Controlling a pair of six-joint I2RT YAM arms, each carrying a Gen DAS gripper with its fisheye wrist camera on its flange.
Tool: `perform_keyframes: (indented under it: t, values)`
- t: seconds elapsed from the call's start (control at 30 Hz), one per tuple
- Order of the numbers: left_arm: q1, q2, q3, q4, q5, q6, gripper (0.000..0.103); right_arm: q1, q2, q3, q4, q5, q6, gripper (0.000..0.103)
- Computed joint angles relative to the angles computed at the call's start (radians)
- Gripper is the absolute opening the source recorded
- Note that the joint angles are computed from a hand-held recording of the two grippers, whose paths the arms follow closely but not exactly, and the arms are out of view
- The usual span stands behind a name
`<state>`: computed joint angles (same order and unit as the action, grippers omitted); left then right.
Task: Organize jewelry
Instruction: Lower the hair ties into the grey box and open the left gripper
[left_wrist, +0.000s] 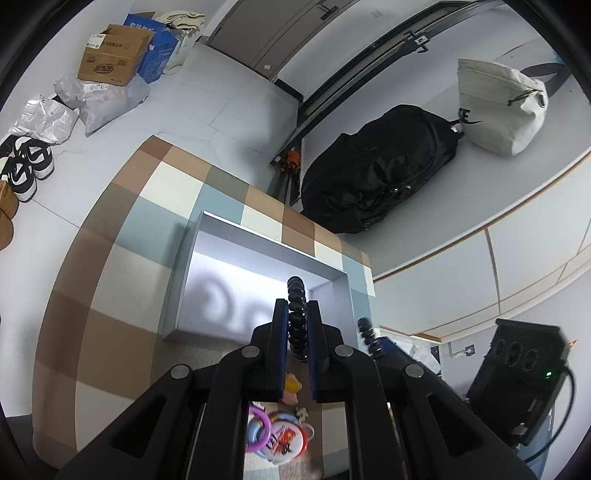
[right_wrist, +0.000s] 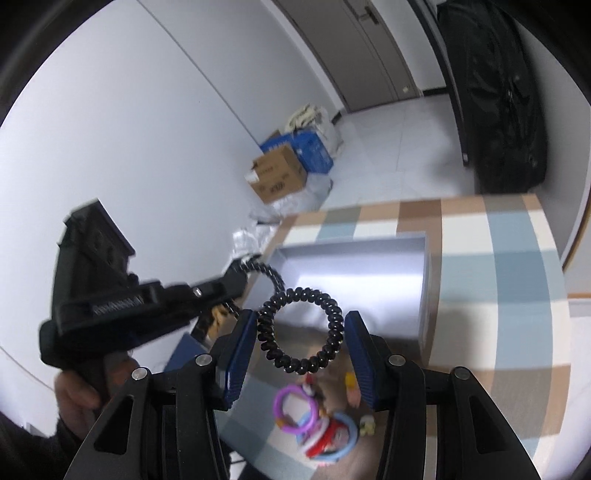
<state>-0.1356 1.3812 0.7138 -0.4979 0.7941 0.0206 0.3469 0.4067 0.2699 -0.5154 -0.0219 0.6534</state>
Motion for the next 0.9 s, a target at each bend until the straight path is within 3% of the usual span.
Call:
perform_keyframes:
  t: [0.27,0.6,0.67,0.73,0.8,0.9]
  values:
    - [-0.083,0.072,0.034,0.104,-0.063,-0.098,0.005,-0.212,0.179,0.020,0.168,-0.149,-0.104,0.048]
    - [-0.106,0.162,0.080,0.156,-0.094,-0.124,0.005,-0.359,0.480,0.024,0.402,-0.261,-0.144,0.050]
    - [-0.108,0.176,0.094,0.150,-0.078,-0.129,0.013,-0.375,0.508,0.021,0.424,-0.272,-0.135,0.055]
    - [-0.111,0.182,0.107,0.136,-0.076,-0.133,0.042,-0.397,0.524,0.013,0.449,-0.287,-0.128,0.065]
    - [-0.108,0.162,0.092,0.152,-0.070,-0.141,0.055,-0.418,0.515,0.006,0.457,-0.311,-0.117,0.075]
    - [-0.116,0.140,0.085,0.146,-0.080,-0.124,0.056,-0.441,0.483,-0.003,0.445,-0.329,-0.107,0.078]
